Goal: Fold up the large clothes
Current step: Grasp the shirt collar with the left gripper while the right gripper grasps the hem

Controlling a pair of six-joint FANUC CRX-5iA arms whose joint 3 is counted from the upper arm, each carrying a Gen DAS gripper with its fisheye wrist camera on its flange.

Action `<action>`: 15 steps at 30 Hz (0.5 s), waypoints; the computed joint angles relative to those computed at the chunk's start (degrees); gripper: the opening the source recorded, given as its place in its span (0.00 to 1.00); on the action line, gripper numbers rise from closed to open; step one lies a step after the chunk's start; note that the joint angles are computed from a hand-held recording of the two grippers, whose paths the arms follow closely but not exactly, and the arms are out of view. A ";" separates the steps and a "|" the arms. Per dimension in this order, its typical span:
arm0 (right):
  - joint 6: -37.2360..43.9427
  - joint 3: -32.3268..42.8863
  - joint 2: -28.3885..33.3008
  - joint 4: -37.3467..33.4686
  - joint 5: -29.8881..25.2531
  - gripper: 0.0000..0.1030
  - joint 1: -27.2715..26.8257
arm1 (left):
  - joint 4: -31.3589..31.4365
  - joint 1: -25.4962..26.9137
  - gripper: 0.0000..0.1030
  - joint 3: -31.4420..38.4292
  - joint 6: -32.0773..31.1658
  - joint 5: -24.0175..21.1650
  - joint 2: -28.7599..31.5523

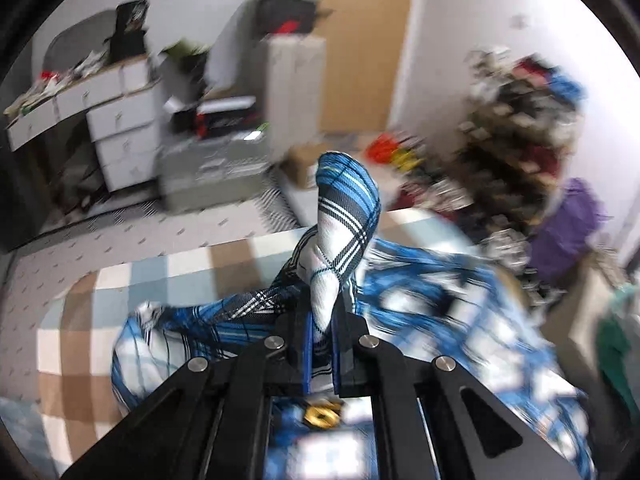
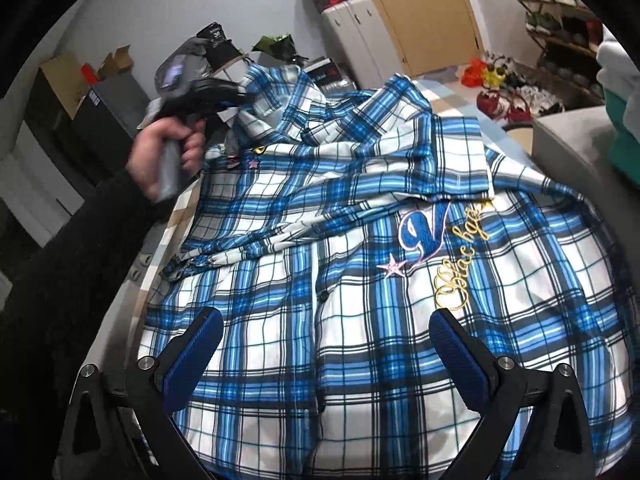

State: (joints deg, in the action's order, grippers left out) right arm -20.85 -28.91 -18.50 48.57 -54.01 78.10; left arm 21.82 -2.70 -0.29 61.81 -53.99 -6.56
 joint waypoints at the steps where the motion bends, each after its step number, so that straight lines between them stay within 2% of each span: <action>1: -0.52 -0.10 -0.01 0.29 -0.17 1.00 -0.02 | 4.31 1.39 0.02 -4.21 -3.66 -0.30 -3.24; 3: -1.90 -0.30 0.00 1.30 -0.95 1.00 0.11 | 10.20 4.05 0.02 -10.43 -7.87 -2.09 -7.96; 6: -3.23 -0.59 0.14 2.97 -2.31 1.00 0.02 | 15.87 8.07 0.02 -18.04 -11.47 -4.80 -13.08; 9: -4.29 -0.66 0.34 3.92 -2.97 1.00 -0.67 | 19.18 12.29 0.02 -23.55 -11.27 -7.81 -16.11; 12: -2.35 1.86 0.89 0.87 -2.70 1.00 -2.95 | 23.15 16.74 0.02 -27.33 -9.33 -10.86 -19.05; 14: 3.52 3.33 1.44 0.26 2.16 1.00 -6.62 | 23.91 17.27 0.02 -27.19 -6.87 -11.46 -18.88; 15: 7.56 5.58 3.32 0.32 1.51 1.00 -8.20 | 22.91 16.88 0.02 -26.24 -5.91 -12.02 -18.47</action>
